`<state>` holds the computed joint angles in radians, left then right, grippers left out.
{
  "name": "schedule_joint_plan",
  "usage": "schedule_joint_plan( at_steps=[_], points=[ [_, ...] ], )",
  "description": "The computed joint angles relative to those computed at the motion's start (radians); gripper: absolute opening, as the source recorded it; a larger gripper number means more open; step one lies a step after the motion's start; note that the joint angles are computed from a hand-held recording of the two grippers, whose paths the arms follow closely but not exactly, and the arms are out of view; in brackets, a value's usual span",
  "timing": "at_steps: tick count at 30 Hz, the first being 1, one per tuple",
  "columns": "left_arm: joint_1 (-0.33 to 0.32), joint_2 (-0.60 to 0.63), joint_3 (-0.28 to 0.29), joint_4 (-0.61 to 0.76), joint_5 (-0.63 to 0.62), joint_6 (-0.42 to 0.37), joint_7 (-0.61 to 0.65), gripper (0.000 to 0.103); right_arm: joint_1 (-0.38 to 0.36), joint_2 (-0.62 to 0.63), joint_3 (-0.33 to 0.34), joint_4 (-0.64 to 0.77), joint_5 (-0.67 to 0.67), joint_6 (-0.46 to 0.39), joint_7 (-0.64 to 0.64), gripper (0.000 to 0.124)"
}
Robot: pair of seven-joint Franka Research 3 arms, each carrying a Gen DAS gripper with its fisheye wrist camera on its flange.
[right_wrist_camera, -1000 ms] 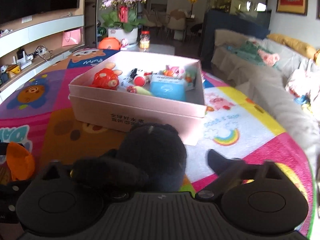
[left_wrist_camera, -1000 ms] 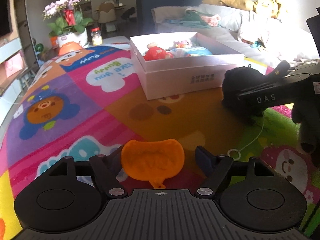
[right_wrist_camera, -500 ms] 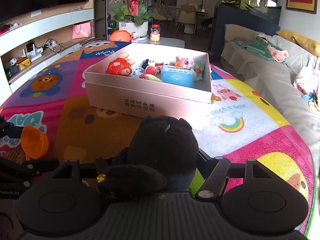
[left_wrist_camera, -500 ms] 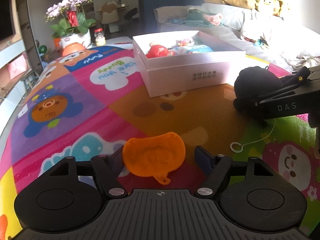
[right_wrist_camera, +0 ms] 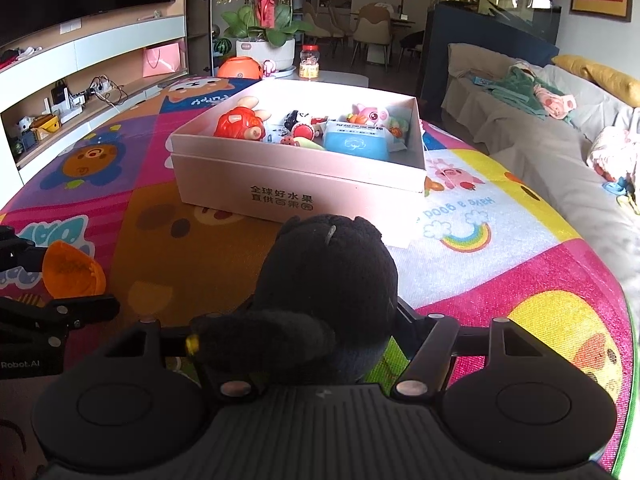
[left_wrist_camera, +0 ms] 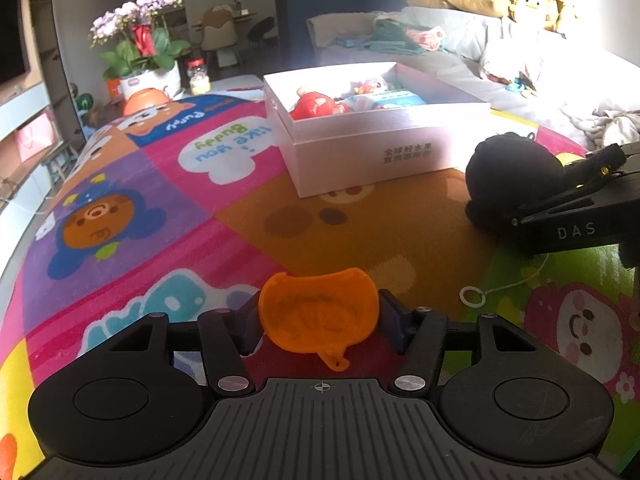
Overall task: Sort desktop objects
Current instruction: 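Move the plush toy and orange piece above the box with both tools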
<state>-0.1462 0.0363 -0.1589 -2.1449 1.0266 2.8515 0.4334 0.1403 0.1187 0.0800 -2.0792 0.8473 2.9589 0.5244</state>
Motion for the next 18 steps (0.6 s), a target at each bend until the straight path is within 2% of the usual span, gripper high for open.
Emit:
schedule_joint_plan(
  at_steps=[4, 7, 11, 13, 14, 15, 16, 17, 18],
  points=[
    [0.006, -0.015, 0.002, -0.008, -0.007, 0.035, 0.017, 0.063, -0.012, -0.029, -0.006, -0.002, 0.035, -0.058, -0.023, 0.063],
    [0.014, -0.013, 0.007, 0.042, 0.111, 0.051, -0.041, 0.063, -0.025, -0.078, -0.023, 0.016, 0.146, -0.121, -0.099, 0.063],
    [0.008, 0.069, 0.025, 0.226, 0.344, 0.053, -0.164, 0.063, -0.017, -0.139, -0.061, 0.07, 0.415, -0.119, -0.295, 0.063],
    [-0.01, 0.159, 0.043, 0.369, 0.46, 0.053, -0.224, 0.063, -0.008, -0.155, -0.077, 0.099, 0.522, -0.105, -0.382, 0.063],
    [-0.023, 0.209, 0.051, 0.442, 0.477, 0.037, -0.23, 0.064, -0.004, -0.157, -0.083, 0.112, 0.56, -0.101, -0.42, 0.063],
    [-0.033, 0.258, 0.061, 0.51, 0.47, 0.027, -0.222, 0.065, 0.0, -0.155, -0.086, 0.125, 0.586, -0.092, -0.45, 0.063],
    [-0.039, 0.304, 0.068, 0.569, 0.431, 0.025, -0.184, 0.073, 0.004, -0.15, -0.086, 0.137, 0.599, -0.078, -0.468, 0.063],
    [-0.033, 0.347, 0.061, 0.618, 0.335, 0.014, -0.089, 0.077, 0.006, -0.141, -0.085, 0.151, 0.598, -0.064, -0.472, 0.063],
    [-0.034, 0.363, 0.059, 0.637, 0.277, 0.0, -0.046, 0.08, 0.007, -0.134, -0.084, 0.16, 0.594, -0.054, -0.469, 0.063]
  ],
)
